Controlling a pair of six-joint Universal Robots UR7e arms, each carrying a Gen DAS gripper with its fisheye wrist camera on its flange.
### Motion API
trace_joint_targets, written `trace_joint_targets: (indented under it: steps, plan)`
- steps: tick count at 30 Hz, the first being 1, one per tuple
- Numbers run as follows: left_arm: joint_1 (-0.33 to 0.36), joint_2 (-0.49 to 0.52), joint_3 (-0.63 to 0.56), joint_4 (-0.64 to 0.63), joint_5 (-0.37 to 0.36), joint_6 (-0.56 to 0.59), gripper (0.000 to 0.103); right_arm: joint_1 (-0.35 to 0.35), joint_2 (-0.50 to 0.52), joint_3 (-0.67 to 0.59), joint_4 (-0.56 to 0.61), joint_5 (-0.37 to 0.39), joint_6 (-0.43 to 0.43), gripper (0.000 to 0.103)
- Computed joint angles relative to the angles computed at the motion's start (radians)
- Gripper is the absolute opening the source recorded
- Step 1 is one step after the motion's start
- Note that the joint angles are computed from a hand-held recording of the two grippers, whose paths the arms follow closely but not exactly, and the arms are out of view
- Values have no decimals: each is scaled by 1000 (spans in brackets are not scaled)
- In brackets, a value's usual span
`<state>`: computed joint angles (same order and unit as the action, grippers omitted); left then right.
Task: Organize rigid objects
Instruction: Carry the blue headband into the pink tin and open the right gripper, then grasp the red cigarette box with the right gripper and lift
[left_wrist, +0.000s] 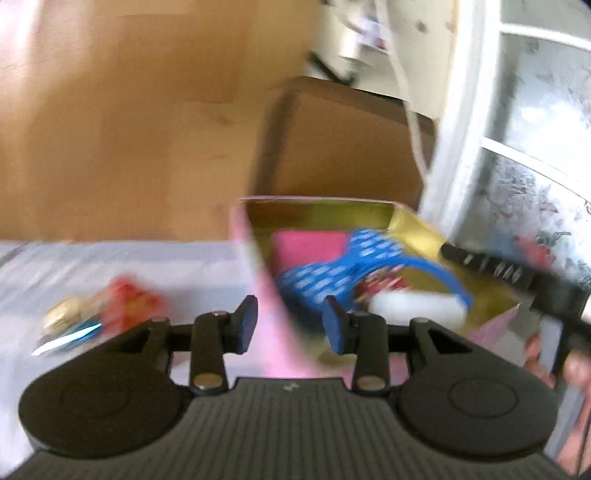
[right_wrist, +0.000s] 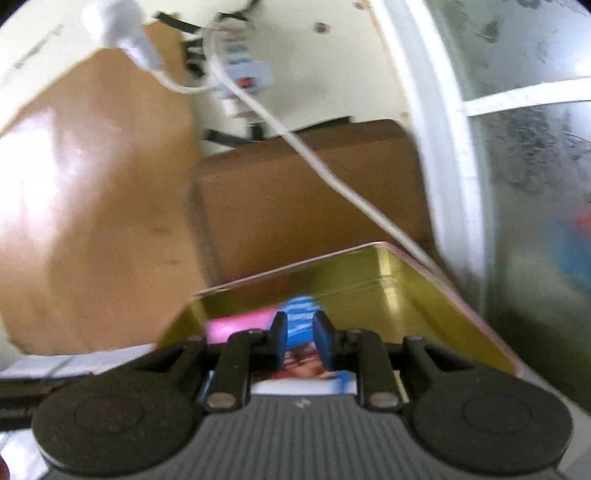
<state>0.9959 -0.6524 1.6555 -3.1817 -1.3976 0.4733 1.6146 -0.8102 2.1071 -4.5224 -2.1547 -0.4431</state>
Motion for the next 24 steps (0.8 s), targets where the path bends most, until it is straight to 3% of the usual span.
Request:
trace_joint_targets:
  steps: [4, 8, 10, 12, 15, 17, 24]
  plan:
    - [69, -89, 82, -38, 114, -7, 41, 66, 34, -8, 52, 70, -13, 19]
    - [138, -129, 110, -113, 237, 28, 41, 143, 114, -78, 158, 107, -56, 28]
    - [165, -138, 106, -137, 276, 57, 41, 173, 166, -145, 237, 91, -75, 28]
    - [192, -152, 101, -149, 289, 69, 41, 193, 223, -228, 309, 48, -88, 36]
    - [230, -170, 105, -167, 263, 84, 41, 205, 296, -354, 412, -22, -80, 43]
    - [254, -195, 102, -127, 179, 30, 47, 198, 327, -425, 497, -57, -40, 50]
    - [273, -206, 91, -58, 73, 22, 48, 184, 422, -585, 588, -179, -74, 51]
